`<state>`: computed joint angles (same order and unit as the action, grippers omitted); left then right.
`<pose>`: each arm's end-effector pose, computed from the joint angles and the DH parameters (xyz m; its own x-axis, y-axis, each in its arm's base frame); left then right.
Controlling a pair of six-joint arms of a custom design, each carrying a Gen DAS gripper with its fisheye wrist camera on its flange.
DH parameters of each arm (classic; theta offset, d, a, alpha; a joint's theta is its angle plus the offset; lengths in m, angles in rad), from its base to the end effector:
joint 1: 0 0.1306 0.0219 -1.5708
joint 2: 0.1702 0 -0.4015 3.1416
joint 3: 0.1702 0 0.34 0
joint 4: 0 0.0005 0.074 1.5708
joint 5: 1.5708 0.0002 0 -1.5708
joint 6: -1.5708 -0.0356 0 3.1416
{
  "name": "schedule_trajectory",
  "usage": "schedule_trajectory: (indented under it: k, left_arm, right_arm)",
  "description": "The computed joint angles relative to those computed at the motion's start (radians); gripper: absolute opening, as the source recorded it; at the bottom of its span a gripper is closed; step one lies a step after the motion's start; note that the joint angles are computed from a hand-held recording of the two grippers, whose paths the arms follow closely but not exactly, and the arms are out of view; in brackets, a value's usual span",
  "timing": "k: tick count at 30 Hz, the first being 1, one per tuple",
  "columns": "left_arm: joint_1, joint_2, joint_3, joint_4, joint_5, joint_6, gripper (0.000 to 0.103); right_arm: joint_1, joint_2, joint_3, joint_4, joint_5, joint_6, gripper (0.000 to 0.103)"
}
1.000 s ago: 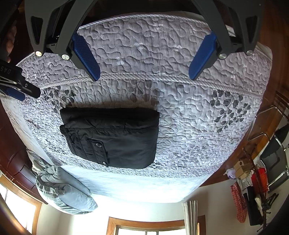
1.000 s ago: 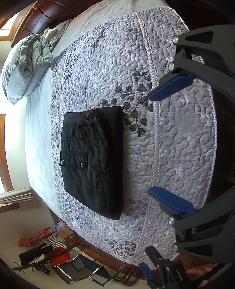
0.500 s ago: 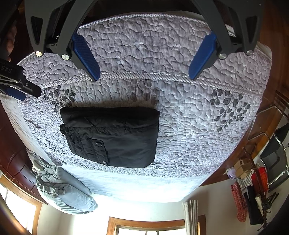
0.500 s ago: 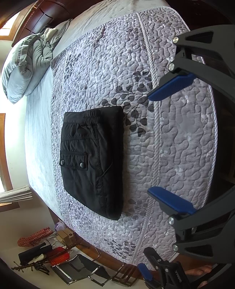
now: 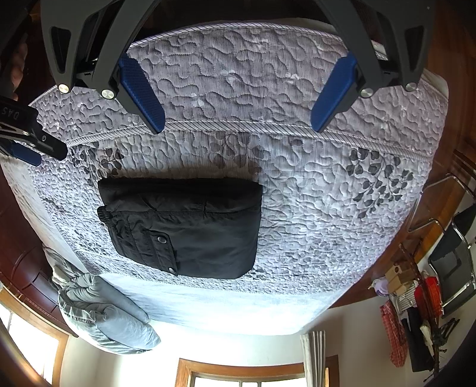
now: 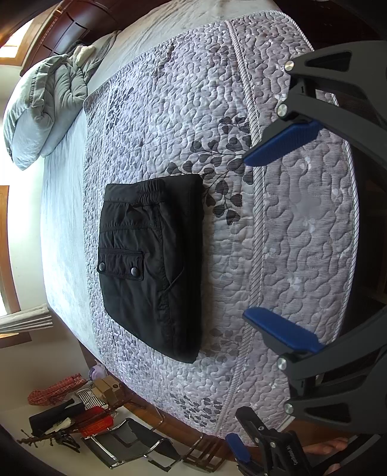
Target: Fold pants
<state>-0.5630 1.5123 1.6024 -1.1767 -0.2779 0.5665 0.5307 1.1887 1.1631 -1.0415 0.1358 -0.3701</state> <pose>0.3901 -0.2353 0.4643 -0.8490 -0.0744 -0.5231 -0.0597 0.9972 -0.0450 0.2872 0.1624 0.4186 -0.8652 -0.0922 -0.4929 -0.1417 0.9878 0.0640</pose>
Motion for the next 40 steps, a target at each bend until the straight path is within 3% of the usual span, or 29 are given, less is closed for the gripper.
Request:
schedule_trajectory:
  k: [31, 40]
  left_arm:
    - [-0.003, 0.000, -0.004, 0.009, -0.016, 0.000, 0.099]
    - [-0.003, 0.002, -0.001, 0.009, 0.010, 0.000, 0.099]
  right_arm:
    - [-0.009, -0.001, -0.007, 0.000, -0.001, -0.001, 0.096]
    - [-0.012, 0.000, -0.011, 0.004, -0.004, -0.004, 0.096]
